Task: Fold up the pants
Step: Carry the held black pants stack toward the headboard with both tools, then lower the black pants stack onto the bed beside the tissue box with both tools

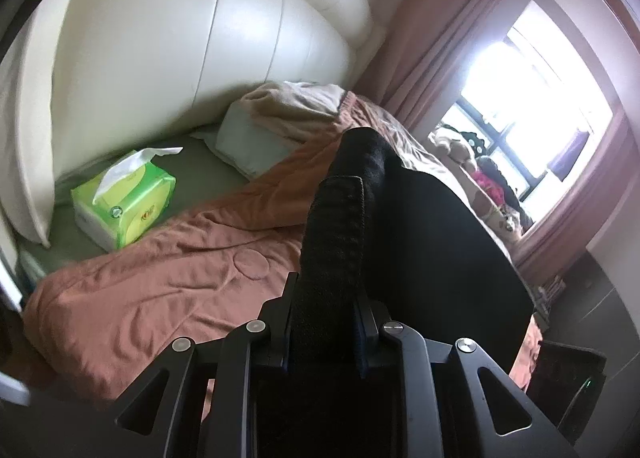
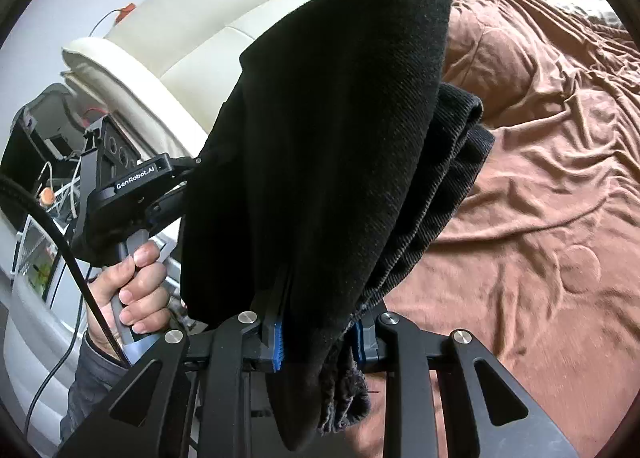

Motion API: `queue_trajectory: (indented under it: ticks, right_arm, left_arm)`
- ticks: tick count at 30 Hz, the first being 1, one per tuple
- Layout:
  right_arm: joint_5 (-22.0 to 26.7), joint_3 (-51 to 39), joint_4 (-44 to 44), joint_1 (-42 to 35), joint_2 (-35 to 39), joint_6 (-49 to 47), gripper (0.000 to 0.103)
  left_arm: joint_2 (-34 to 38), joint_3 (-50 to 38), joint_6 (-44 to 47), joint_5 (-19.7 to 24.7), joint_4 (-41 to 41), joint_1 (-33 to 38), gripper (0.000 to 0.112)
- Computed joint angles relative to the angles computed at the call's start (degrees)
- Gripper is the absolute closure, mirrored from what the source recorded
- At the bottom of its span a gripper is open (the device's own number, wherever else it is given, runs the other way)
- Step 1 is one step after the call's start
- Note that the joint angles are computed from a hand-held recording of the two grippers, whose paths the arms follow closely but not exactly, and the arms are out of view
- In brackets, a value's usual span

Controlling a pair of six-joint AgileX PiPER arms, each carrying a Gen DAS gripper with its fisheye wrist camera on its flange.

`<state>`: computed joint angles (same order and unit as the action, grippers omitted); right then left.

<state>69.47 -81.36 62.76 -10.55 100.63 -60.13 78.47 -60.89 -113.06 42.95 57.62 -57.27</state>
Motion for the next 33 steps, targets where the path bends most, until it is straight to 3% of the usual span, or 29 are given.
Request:
queue_trajectory:
  ticks: [9,10,12,14,15,16,18,22,29,32,33]
  right_arm:
    - [-3.72,-11.14,1.28,6.17,11.25,6.14,0.081]
    - [-4.47,-12.22,0.97,6.6,12.38,6.98,0.081]
    - [-5.29,-14.56,-0.42,7.14,14.84,8.3,0.078]
    - [-5.21,-19.74,-5.1,8.12,19.39,14.07,0.07]
    - [-5.11,-21.85,-7.04,8.03,21.57,17.13,0.06]
    - [-5.1,-22.69,-7.82,7.65,22.67,18.34,0.044]
    - [-4.66,-22.95,-7.0,6.5,23.76,17.94,0.033]
    - [-1.49,-23.76,-5.29,4.57,25.58,16.6,0.033]
    - [-4.36,-24.86,-4.45,2.19,25.36,12.3,0.035]
    - [-3.37,-24.84,-3.82,1.71,24.21,8.5,0.049]
    - [-3.62,-24.94,-4.24,2.1,23.7,7.53,0.058]
  left_arm:
    - [6.28,-5.43,16.99,-4.29,-11.97,11.44,0.088]
    - [8.48,-6.96,19.96,-4.17,-14.11,12.92,0.087]
    - [12.13,-9.4,22.62,-1.47,-16.21,14.29,0.072]
    - [14.34,-8.67,19.86,0.29,-16.88,15.39,0.046]
    - [13.83,-6.3,17.51,-1.64,-15.99,15.65,0.042]
    - [13.21,-4.42,16.03,-2.99,-15.22,15.71,0.041]
    - [12.71,-1.89,15.01,-3.16,-15.23,15.14,0.041]
    - [11.38,1.71,12.8,-3.18,-14.24,12.78,0.041]
    - [9.24,4.39,4.35,3.85,-10.41,3.64,0.041]
    - [9.95,3.54,2.75,6.39,-9.63,0.56,0.041]
    - [10.34,3.16,2.08,7.17,-9.36,-0.33,0.041]
